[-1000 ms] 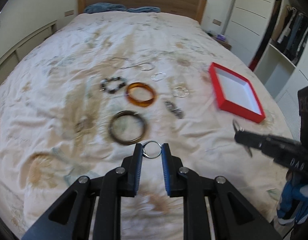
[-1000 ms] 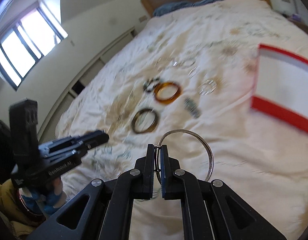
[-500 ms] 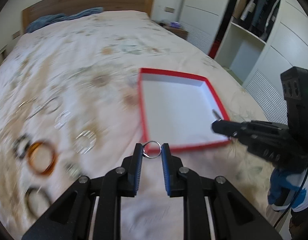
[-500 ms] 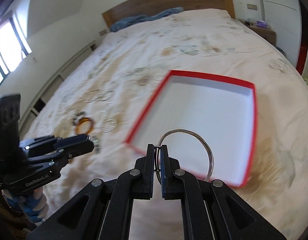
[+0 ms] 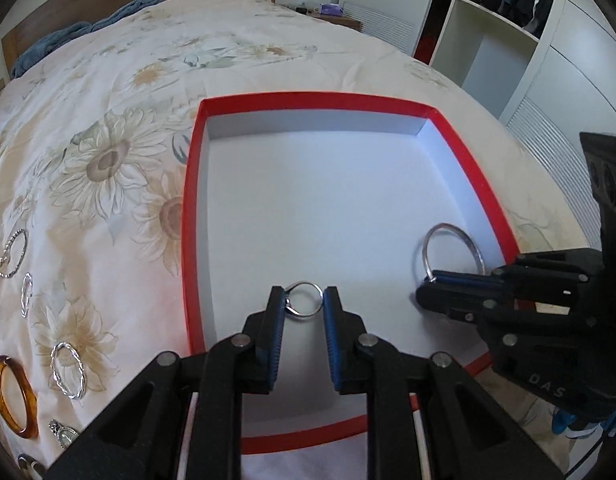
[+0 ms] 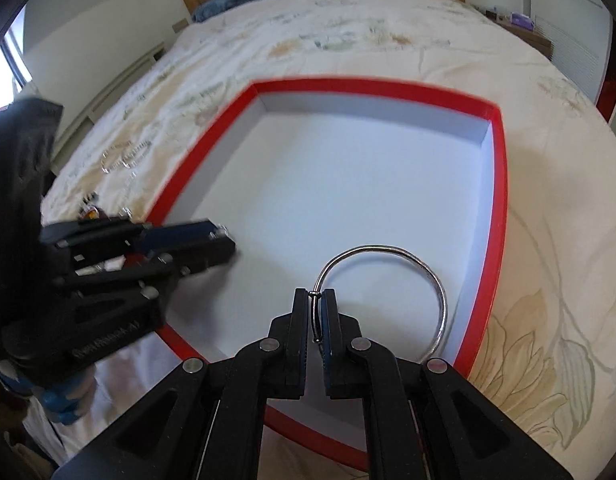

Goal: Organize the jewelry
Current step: 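Carry the silver ring and silver bangle over the red box with both tools, then open both tools to drop the ring and bangle into the box, then move both tools back toward the remaining jewelry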

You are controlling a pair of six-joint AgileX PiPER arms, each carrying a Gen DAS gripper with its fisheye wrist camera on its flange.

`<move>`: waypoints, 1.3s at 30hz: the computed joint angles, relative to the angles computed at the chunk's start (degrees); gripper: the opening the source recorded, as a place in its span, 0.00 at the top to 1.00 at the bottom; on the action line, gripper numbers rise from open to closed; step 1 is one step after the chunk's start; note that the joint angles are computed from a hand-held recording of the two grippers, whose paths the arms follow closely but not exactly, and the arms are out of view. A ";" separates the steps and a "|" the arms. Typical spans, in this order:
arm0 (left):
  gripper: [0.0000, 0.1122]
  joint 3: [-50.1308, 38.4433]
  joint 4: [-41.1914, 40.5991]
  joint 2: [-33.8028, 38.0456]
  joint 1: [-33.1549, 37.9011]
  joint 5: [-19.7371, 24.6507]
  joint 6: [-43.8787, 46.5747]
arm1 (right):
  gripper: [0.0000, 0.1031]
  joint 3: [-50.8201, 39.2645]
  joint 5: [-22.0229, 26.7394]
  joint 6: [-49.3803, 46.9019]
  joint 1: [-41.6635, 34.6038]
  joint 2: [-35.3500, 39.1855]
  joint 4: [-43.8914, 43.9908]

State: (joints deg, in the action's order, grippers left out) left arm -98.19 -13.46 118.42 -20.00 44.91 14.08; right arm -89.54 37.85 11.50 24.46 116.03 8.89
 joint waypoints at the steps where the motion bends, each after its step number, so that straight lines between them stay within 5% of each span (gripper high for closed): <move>1: 0.84 0.47 0.81 -0.13 -0.32 -0.61 -0.41 | 0.93 0.93 -0.93 -0.58 -0.02 -0.32 0.25; 5: 0.83 0.11 3.11 0.45 -0.99 -1.25 -1.76 | 0.92 0.52 0.04 -1.05 -0.01 -0.30 0.00; 9: 0.83 -1.36 1.75 0.81 -0.41 0.15 -1.11 | 0.81 1.14 0.67 0.52 0.52 -1.58 -1.74; 11: 0.83 -1.18 1.87 0.25 -0.42 0.59 -1.45 | 0.66 1.36 1.20 2.92 0.94 -2.50 -3.94; 15: 0.83 0.03 0.45 -1.92 0.26 1.03 -1.50 | 0.64 5.00 0.68 7.05 1.03 -6.92 -7.03; 21: 0.83 8.90 -1.39 -12.87 2.19 -1.29 -0.90 | 0.54 11.95 0.29 20.20 3.60 -17.87 -15.80; 24: 0.83 11.92 -1.75 -18.32 4.48 1.46 -0.36 | 0.53 13.46 1.37 27.23 7.36 -22.95 -20.19; 29: 0.83 19.08 -2.24 -29.63 11.42 4.39 3.84 | 0.52 11.40 5.87 39.30 17.19 -27.13 -28.80; 39: 0.73 23.24 -13.58 -43.26 40.50 16.11 23.15 | 0.52 0.31 14.93 53.54 36.87 -25.76 -42.17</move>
